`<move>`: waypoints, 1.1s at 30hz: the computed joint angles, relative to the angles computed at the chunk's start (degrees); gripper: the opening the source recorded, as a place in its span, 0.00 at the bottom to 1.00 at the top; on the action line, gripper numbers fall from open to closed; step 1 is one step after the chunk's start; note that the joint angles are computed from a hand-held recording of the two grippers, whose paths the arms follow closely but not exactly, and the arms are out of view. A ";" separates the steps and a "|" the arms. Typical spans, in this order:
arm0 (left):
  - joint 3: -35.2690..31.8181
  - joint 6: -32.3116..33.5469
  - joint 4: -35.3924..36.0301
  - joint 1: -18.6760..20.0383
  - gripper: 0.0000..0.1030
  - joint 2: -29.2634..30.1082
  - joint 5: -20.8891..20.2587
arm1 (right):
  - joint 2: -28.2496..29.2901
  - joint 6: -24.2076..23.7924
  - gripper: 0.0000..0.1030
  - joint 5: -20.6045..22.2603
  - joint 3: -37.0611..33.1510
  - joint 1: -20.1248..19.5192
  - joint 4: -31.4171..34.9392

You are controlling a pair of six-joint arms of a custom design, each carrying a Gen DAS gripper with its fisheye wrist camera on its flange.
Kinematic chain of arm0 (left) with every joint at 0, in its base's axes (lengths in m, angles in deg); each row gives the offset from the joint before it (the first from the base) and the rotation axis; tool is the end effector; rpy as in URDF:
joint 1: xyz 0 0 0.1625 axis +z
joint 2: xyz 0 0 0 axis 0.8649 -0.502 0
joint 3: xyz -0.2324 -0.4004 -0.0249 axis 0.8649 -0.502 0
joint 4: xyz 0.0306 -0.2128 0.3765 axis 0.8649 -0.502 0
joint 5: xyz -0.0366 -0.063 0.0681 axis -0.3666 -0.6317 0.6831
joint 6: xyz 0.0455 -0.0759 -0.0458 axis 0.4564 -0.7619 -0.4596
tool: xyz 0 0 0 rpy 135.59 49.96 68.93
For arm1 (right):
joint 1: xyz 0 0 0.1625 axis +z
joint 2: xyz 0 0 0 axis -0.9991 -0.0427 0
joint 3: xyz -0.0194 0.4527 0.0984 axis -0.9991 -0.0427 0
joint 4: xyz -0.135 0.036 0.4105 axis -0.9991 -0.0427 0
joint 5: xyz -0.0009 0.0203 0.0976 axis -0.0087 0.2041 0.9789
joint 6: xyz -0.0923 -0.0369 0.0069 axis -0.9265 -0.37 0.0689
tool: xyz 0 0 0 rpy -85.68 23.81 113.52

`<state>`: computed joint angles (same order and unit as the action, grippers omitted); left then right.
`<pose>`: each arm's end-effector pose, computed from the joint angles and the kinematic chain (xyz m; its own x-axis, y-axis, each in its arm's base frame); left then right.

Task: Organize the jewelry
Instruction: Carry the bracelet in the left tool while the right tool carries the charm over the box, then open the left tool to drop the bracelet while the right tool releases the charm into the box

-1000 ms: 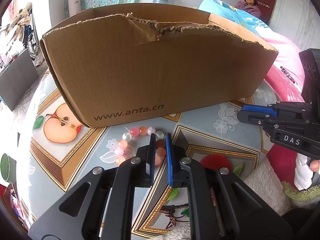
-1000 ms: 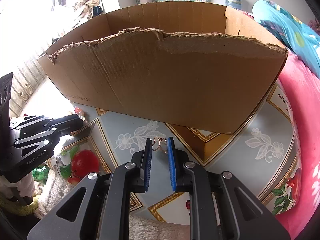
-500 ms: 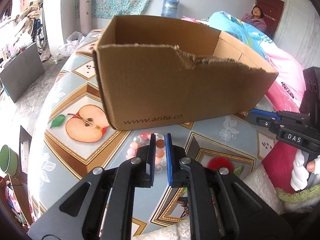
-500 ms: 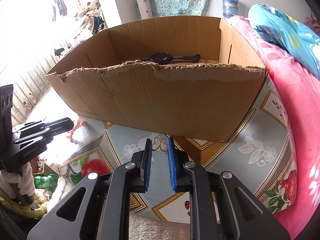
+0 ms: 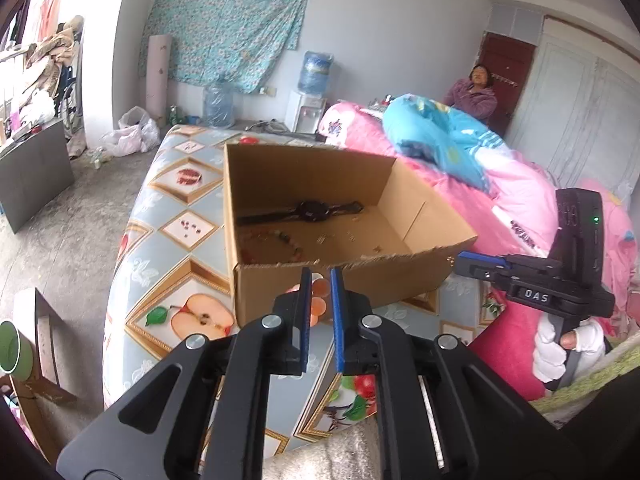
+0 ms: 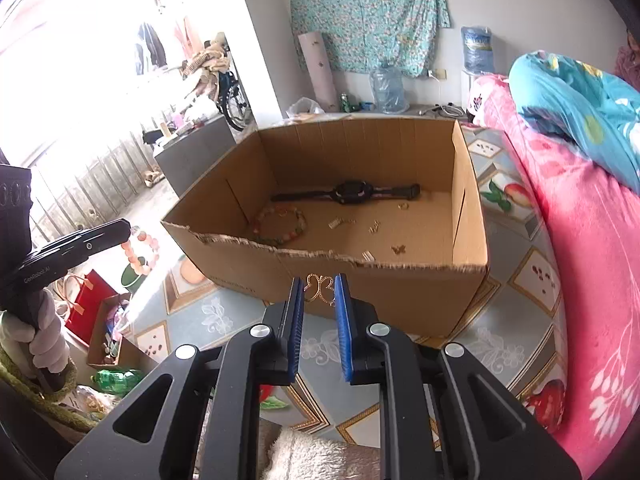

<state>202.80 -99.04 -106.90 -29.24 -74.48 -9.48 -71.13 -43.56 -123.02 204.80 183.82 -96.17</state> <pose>-0.2933 -0.4053 0.2036 -0.8133 0.3445 -0.4690 0.5732 0.6127 -0.5440 0.1601 -0.4455 0.3010 -0.8026 -0.3489 0.4839 -0.5748 0.6692 -0.4708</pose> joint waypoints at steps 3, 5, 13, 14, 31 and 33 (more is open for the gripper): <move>-2.39 4.23 -3.54 -0.13 0.08 0.04 -3.58 | -1.11 -0.08 0.15 2.90 -2.02 0.48 1.86; -4.81 7.51 -5.84 0.48 0.08 1.47 -5.86 | -1.10 -0.40 0.15 4.87 -3.81 0.35 2.91; -18.58 11.15 2.70 6.87 0.08 12.58 -9.42 | 3.05 0.95 0.15 6.39 -12.21 -0.93 7.44; -20.35 10.61 5.18 7.95 0.08 14.14 -9.53 | 3.87 1.30 0.15 5.74 -13.26 -1.08 7.78; -26.07 2.91 19.21 14.78 0.25 20.00 -13.55 | 11.33 0.66 0.15 3.35 -24.63 -2.47 20.54; -24.12 3.08 15.81 14.01 0.27 18.64 -11.63 | 12.46 0.58 0.15 1.79 -26.58 -2.25 23.69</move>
<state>178.68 -95.96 -91.09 -15.24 -55.84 -21.10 -58.67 -42.98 -121.24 178.22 181.57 -72.48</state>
